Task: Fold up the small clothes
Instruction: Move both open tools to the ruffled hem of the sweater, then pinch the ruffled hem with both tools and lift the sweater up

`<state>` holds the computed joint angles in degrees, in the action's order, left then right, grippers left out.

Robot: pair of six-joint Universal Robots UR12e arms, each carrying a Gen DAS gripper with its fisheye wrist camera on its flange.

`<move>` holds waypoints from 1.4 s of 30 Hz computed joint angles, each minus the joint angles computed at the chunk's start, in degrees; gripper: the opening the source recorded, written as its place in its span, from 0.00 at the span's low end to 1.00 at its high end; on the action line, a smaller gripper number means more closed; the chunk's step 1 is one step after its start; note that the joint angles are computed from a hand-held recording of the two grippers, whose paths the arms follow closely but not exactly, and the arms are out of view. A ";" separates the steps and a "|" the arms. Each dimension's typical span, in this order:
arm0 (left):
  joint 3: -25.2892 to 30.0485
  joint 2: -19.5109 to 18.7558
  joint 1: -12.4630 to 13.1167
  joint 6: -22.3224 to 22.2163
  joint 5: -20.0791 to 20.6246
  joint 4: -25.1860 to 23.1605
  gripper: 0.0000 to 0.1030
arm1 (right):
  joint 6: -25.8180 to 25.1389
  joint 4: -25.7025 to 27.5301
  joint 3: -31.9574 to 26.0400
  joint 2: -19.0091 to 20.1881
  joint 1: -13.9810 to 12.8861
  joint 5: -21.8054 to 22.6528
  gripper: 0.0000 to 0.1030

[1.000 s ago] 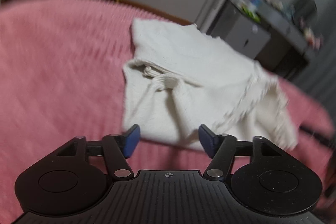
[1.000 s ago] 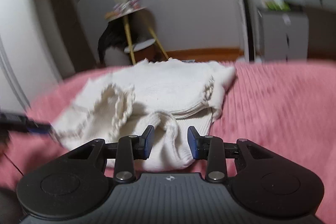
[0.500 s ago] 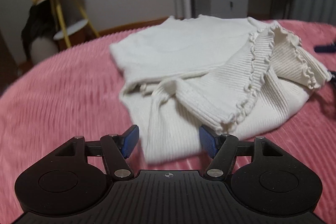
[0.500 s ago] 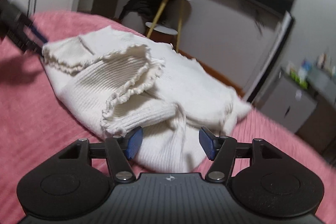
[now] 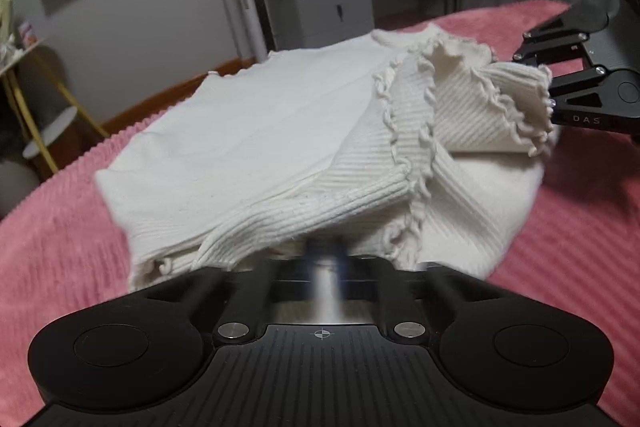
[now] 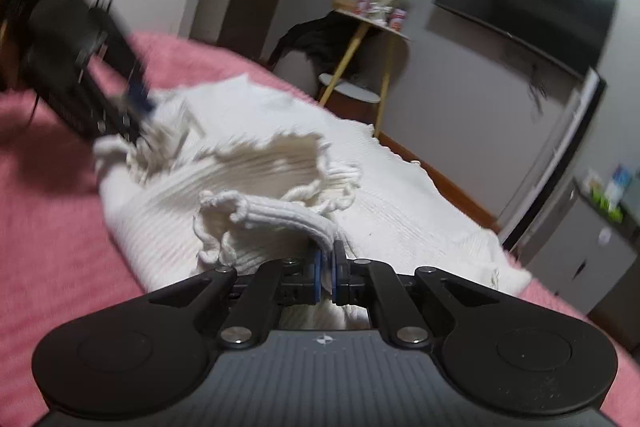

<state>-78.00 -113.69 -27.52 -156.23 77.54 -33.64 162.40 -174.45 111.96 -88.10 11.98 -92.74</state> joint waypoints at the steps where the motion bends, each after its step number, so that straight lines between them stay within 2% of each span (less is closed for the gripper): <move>1: -0.31 -0.13 -0.10 -0.97 0.46 1.95 0.05 | 2.54 -0.68 -0.04 0.02 -0.30 0.21 0.04; 2: -0.45 -0.30 -0.03 -2.46 0.34 3.36 0.03 | 4.98 -1.09 -0.13 -0.02 -0.67 0.60 0.04; 5: -0.32 -0.82 0.63 -11.52 -0.33 7.91 0.02 | 13.85 -2.00 -0.33 -0.33 -1.81 -0.04 0.04; 7: 0.36 -1.28 0.98 -17.16 0.43 10.01 0.02 | 21.12 -0.49 -1.13 -0.39 -2.37 -2.21 0.04; 10: 1.22 -1.77 0.76 -20.79 4.10 10.80 0.02 | 32.80 4.06 -2.79 -0.15 -3.19 -4.87 0.04; 13: 2.26 -2.15 0.46 -22.90 7.49 9.10 0.03 | 41.34 9.76 -4.97 0.57 -3.33 -8.36 0.03; 16: 2.50 -2.16 0.41 -23.65 9.03 7.72 0.17 | 49.22 10.37 -5.10 0.66 -4.65 -5.20 0.03; 18: 2.66 -2.13 0.70 -23.93 7.93 6.75 0.47 | 52.25 7.67 -3.63 0.38 -5.30 -2.91 0.05; 21: 2.70 -1.98 1.24 -23.92 4.83 6.05 0.63 | 49.16 5.82 -2.33 0.31 -5.85 1.47 0.08; 22: 3.18 -2.21 1.24 -23.40 4.27 5.39 0.64 | 47.17 5.19 -2.06 0.36 -5.96 2.52 0.16; 23: 3.85 -2.62 1.27 -22.72 3.57 4.63 0.65 | 45.60 4.95 -1.83 0.34 -6.02 3.07 0.30; 24: 4.64 -3.08 1.32 -21.95 2.70 3.64 0.65 | 44.49 5.21 -2.12 0.51 -5.97 3.12 0.36; 26: 6.72 -4.25 1.13 -21.03 2.14 1.08 0.64 | 43.47 3.96 -2.23 0.78 -6.08 3.06 0.39; 27: 7.40 -4.75 1.08 -21.22 1.76 0.41 0.60 | 43.15 3.88 -2.48 0.98 -5.95 2.23 0.39; 28: 7.98 -5.18 1.16 -21.86 0.66 0.00 0.58 | 42.51 3.61 -2.64 1.14 -5.89 2.07 0.39; 31: 9.69 -6.34 1.33 -22.89 -2.41 -1.92 0.39 | 42.12 4.08 -3.24 1.80 -6.28 4.63 0.38; 32: 10.21 -6.61 1.21 -21.90 -2.56 -2.86 0.28 | 42.14 4.69 -3.54 2.13 -6.40 5.65 0.38; 33: 10.70 -6.84 0.81 -20.46 -0.96 -3.70 0.19 | 41.66 4.86 -3.74 2.46 -6.46 6.41 0.38; 34: 10.94 -7.01 0.49 -19.28 0.57 -3.96 0.15 | 40.54 5.24 -4.04 2.83 -6.26 6.05 0.38; 35: 11.06 -7.11 0.42 -18.93 0.89 -4.10 0.11 | 39.65 5.49 -4.23 2.98 -5.98 5.37 0.33; 36: 10.93 -7.08 0.45 -19.39 0.99 -3.86 0.10 | 39.24 4.75 -4.13 3.05 -5.88 5.23 0.25; 37: 10.56 -6.94 0.55 -20.57 0.93 -3.11 0.09 | 39.06 4.23 -4.05 3.12 -5.92 5.40 0.05; 39: 9.75 -6.57 0.58 -24.18 2.09 -0.34 0.08 | 39.25 3.01 -3.81 3.15 -6.00 5.34 0.05; 42: 9.39 -6.01 0.60 -28.47 4.58 4.77 0.08 | 39.12 0.05 -3.68 3.15 -5.25 1.39 0.05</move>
<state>-68.61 -119.70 -26.92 -184.70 82.12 -28.87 201.51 -174.40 108.28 -84.95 6.73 -91.35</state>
